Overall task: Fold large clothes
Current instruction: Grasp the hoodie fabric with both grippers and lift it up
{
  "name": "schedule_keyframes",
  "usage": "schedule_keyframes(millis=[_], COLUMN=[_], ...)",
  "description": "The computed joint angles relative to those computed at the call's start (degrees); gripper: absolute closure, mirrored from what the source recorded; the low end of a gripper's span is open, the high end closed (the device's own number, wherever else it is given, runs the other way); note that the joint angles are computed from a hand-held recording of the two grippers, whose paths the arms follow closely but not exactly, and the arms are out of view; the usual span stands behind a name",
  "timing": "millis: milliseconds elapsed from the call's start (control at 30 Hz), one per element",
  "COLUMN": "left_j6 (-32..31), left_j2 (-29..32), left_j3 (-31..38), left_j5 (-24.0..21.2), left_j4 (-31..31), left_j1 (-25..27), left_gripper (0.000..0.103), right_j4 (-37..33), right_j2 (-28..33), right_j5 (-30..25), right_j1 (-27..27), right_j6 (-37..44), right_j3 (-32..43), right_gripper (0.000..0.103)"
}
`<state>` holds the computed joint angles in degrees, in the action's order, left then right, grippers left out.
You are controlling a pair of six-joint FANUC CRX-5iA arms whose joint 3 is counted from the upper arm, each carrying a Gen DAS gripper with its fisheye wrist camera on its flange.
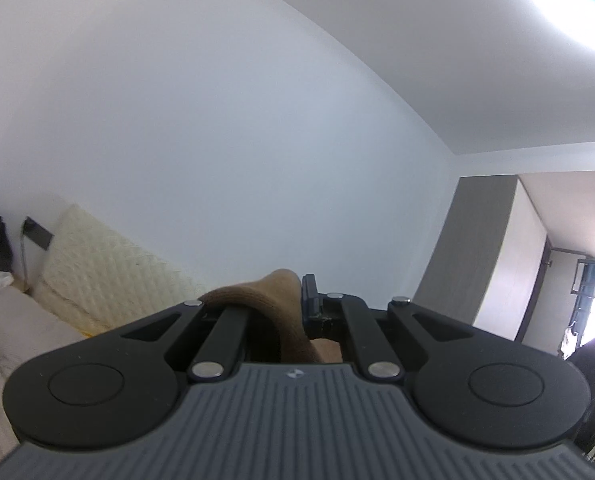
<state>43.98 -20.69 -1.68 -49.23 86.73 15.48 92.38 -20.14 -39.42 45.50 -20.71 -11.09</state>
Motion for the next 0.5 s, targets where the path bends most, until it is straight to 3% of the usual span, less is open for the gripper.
schedule_keyframes(millis=[133, 267, 400, 500], left_j6=[-1.26, 0.77, 2.28, 0.63], left_j2=[-1.28, 0.65, 6.81, 15.21], left_j3=[-4.39, -7.53, -8.85, -6.79], left_j5=[-3.48, -3.96, 0.59, 9.18], left_j4=[0.51, -4.75, -10.49, -11.85], left_j1=[3.42, 2.94, -2.17, -9.57], left_gripper=[0.096, 0.096, 0.096, 0.096], right_j4=[-4.85, -11.81, -14.13, -7.59], right_j2=[1.04, 1.97, 6.65, 13.63], right_j5=[0.82, 5.85, 13.57, 20.16], right_j1=[-0.31, -5.62, -14.00, -21.90], right_j6=[2.17, 2.45, -1.28, -8.24], right_j3=[-0.43, -4.77, -7.89, -7.22], right_gripper=[0.078, 0.078, 0.078, 0.079])
